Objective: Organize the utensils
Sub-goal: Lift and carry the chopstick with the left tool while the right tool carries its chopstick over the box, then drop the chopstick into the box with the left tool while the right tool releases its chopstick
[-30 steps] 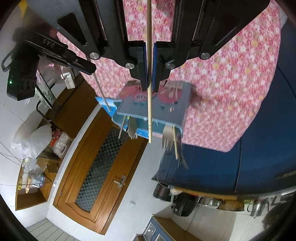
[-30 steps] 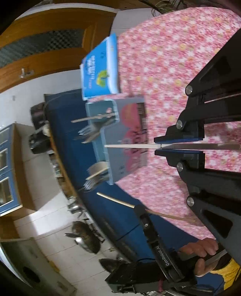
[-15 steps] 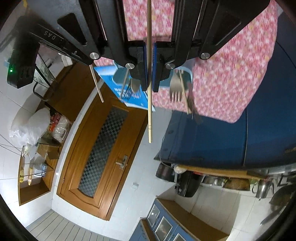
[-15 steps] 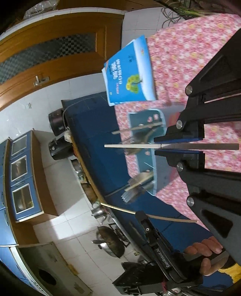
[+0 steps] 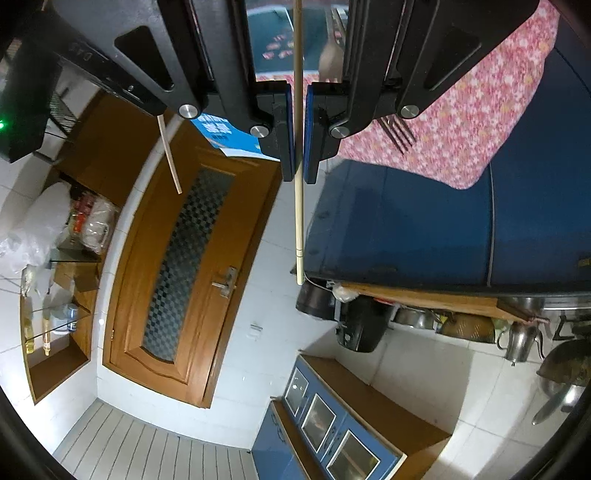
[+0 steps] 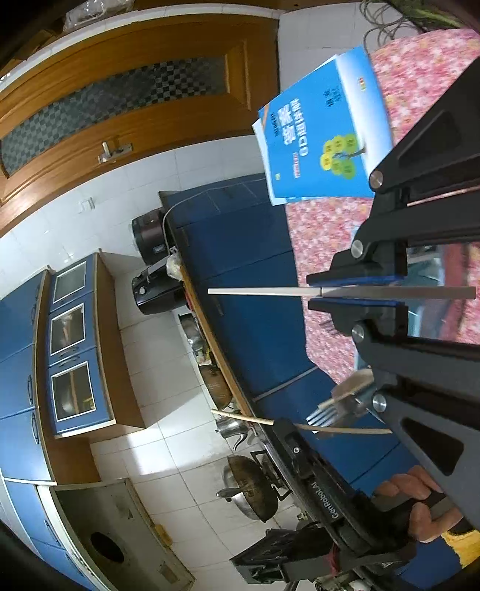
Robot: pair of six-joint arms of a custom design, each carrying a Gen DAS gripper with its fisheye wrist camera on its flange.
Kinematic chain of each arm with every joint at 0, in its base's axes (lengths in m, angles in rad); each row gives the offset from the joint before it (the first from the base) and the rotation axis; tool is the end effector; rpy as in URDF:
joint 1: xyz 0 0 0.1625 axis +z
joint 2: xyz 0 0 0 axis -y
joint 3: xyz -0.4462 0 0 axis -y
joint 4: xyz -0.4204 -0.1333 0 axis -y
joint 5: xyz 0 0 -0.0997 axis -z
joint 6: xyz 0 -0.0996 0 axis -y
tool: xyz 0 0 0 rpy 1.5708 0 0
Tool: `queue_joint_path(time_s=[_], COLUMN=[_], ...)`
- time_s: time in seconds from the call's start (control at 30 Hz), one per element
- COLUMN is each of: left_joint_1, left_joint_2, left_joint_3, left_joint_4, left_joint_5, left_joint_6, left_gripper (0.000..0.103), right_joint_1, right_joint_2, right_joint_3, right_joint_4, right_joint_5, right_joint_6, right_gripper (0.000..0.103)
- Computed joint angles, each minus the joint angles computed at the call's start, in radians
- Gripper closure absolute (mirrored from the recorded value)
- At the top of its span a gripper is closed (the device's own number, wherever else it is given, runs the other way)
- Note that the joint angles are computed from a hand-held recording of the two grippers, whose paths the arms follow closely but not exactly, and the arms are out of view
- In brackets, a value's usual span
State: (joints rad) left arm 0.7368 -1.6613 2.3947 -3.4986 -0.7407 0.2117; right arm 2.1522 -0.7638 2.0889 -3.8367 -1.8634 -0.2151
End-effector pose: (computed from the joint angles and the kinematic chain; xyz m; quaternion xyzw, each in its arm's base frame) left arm -0.1359 -0.4025 0.3935 0.1814 0.7688 -0.5920 0.1599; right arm 0.3951 -0.4108 0.0877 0.2811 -0.8385 0.4646 0.0461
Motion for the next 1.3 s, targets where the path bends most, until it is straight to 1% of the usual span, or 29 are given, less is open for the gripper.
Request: queue_joint_path(time_s=[0.17, 0.37, 0.43, 0.6, 0.73, 0.87, 0.9, 0.97, 1.03, 1.1, 1.2, 1.3], left_joint_1=[0.043, 0.070, 0.075, 0.082, 0.078, 0.067, 0.066, 0.062, 0.051, 0.040, 0.024, 0.000], left_joint_2=[0.082, 0.122, 0.129, 0.139, 0.143, 0.136, 0.133, 0.119, 0.114, 0.104, 0.077, 0.049], left_joint_3=[-0.012, 0.007, 0.010, 0.021, 0.029, 0.031, 0.032, 0.036, 0.042, 0.049, 0.060, 0.073], left_joint_4=[-0.158, -0.261, -0.279, -0.302, -0.305, -0.277, -0.268, -0.247, -0.250, -0.248, -0.212, -0.180], left_joint_5=[-0.023, -0.044, -0.049, -0.057, -0.041, -0.013, -0.009, -0.006, 0.010, 0.021, 0.033, 0.055], left_joint_6=[0.092, 0.153, 0.166, 0.190, 0.191, 0.173, 0.166, 0.150, 0.154, 0.159, 0.146, 0.129], left_gripper=[0.101, 0.101, 0.101, 0.101, 0.101, 0.100, 0.096, 0.088, 0.075, 0.072, 0.069, 0.068], right_joint_1=[-0.020, -0.040, -0.045, -0.046, -0.044, -0.040, -0.038, -0.038, -0.036, -0.032, -0.024, -0.017], right_joint_2=[0.041, 0.082, 0.089, 0.101, 0.098, 0.093, 0.093, 0.090, 0.085, 0.078, 0.067, 0.051], right_joint_3=[-0.032, -0.056, -0.060, -0.061, -0.061, -0.057, -0.057, -0.054, -0.050, -0.044, -0.033, -0.014], right_joint_4=[-0.038, -0.072, -0.077, -0.085, -0.068, -0.062, -0.062, -0.061, -0.062, -0.070, -0.079, -0.082], right_joint_5=[0.029, 0.048, 0.058, 0.041, 0.030, 0.024, 0.023, 0.026, 0.029, 0.031, 0.031, 0.034], right_joint_6=[-0.051, -0.099, -0.107, -0.134, -0.128, -0.128, -0.127, -0.117, -0.104, -0.098, -0.088, -0.064], right_gripper=[0.095, 0.095, 0.095, 0.095, 0.095, 0.094, 0.094, 0.087, 0.081, 0.080, 0.078, 0.073])
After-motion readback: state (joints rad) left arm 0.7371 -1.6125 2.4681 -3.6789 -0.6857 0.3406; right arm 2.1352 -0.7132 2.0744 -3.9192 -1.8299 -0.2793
